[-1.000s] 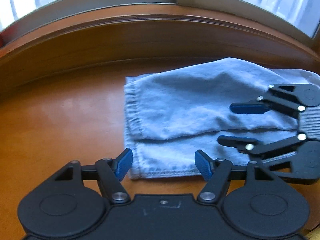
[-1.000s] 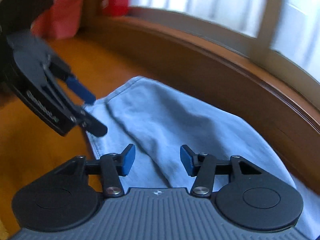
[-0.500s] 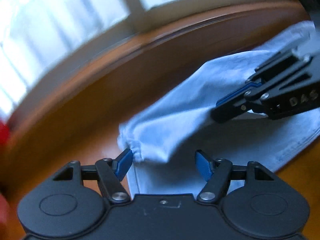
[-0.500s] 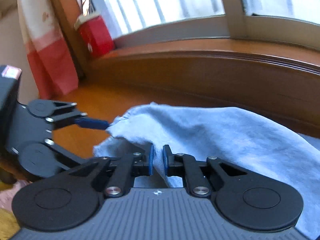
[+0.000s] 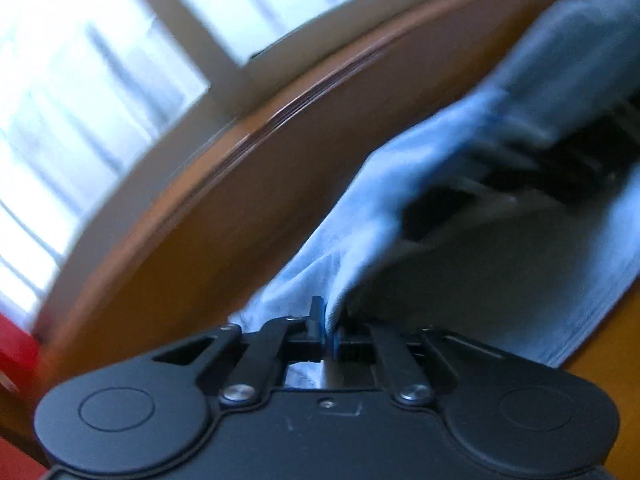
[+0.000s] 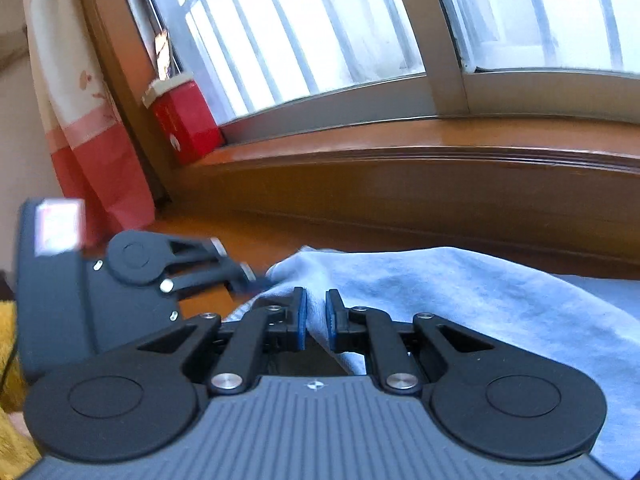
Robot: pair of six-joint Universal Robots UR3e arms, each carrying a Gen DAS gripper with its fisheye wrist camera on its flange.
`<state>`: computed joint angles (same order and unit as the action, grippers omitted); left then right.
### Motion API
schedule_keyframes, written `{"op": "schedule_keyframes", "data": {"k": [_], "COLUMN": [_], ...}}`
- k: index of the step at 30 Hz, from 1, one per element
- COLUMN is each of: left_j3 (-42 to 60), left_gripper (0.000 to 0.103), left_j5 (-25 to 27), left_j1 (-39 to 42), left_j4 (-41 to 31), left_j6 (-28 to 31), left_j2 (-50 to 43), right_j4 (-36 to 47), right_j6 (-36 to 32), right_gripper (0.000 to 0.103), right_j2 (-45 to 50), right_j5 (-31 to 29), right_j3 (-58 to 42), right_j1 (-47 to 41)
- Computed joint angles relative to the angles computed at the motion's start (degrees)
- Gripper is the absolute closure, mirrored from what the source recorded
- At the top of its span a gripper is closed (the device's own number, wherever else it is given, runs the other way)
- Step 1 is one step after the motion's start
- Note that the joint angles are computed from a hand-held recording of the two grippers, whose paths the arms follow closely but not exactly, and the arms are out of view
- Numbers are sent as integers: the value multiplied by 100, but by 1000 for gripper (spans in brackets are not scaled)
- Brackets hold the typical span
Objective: Fold clothes
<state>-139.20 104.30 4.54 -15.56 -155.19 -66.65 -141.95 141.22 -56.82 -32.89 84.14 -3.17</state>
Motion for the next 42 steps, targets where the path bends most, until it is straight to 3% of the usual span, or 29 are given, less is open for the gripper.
{"op": "schedule_keyframes", "data": {"k": [2,4,5,7,12,15,18,20,21,22,25,27,31,34,36,40,42], "left_j3": [50,177,307,604,1198,1428,1714,1674,1663,1723,1828,1880,2483,3385,3879,3692,3120], "left_gripper": [100,100,100,100,100,100,100,100,100,100,100,100,100,100,100,100,100], "left_j5": [-488,-1046,-1357,-2013,-2582,-2488,-1844,-1626,-1647,-1654,-1512,-1414,-1316,-1246,-1135,-881,-976], "left_j1": [551,1165,1429,1996,2356,2185,1410,1179,1208,1214,1100,1029,853,713,624,662,925], "left_j4": [-462,-1041,-1382,-2076,-2522,-2377,-1789,-1528,-1413,-1476,-1483,-1313,-961,-706,-572,-321,-707], "left_j6": [-50,-76,-69,-42,36,12,-367,-541,-569,-628,-800,-803,-672,-739,-827,-640,-621], "left_j2": [522,1121,1380,1846,1883,1708,1012,854,750,738,670,561,-142,-973,-1264,-828,-199], "right_j4": [-214,-872,-1296,-1913,-2980,-3517,-3884,-3798,-3739,-3554,-3170,-3060,-2704,-2702,-2897,-3142,-2902], "right_j6": [7,-13,-68,-345,-999,-1198,-1390,-1353,-1331,-1236,-788,-462,18,31,387,657,193], "right_gripper": [71,45,41,39,37,34,34,37,44,65,92,101,101,101,101,100,99], "right_j2": [-380,-918,-1204,-1651,-2048,-1843,-1461,-1244,-1138,-1059,-967,-1055,-1360,-1090,-883,-1166,-1514], "right_j5": [-358,-726,-904,-1450,-2536,-2682,-2821,-2897,-2936,-3021,-3070,-2886,-2361,-2507,-2693,-2422,-2300], "right_j3": [408,1183,1629,2296,3176,3334,3285,3044,2914,2704,2235,2064,1620,870,359,335,815], "right_j1": [-90,-329,-495,-774,-1162,-1075,-824,-677,-605,-538,-520,-643,-970,-885,-766,-792,-759]}}
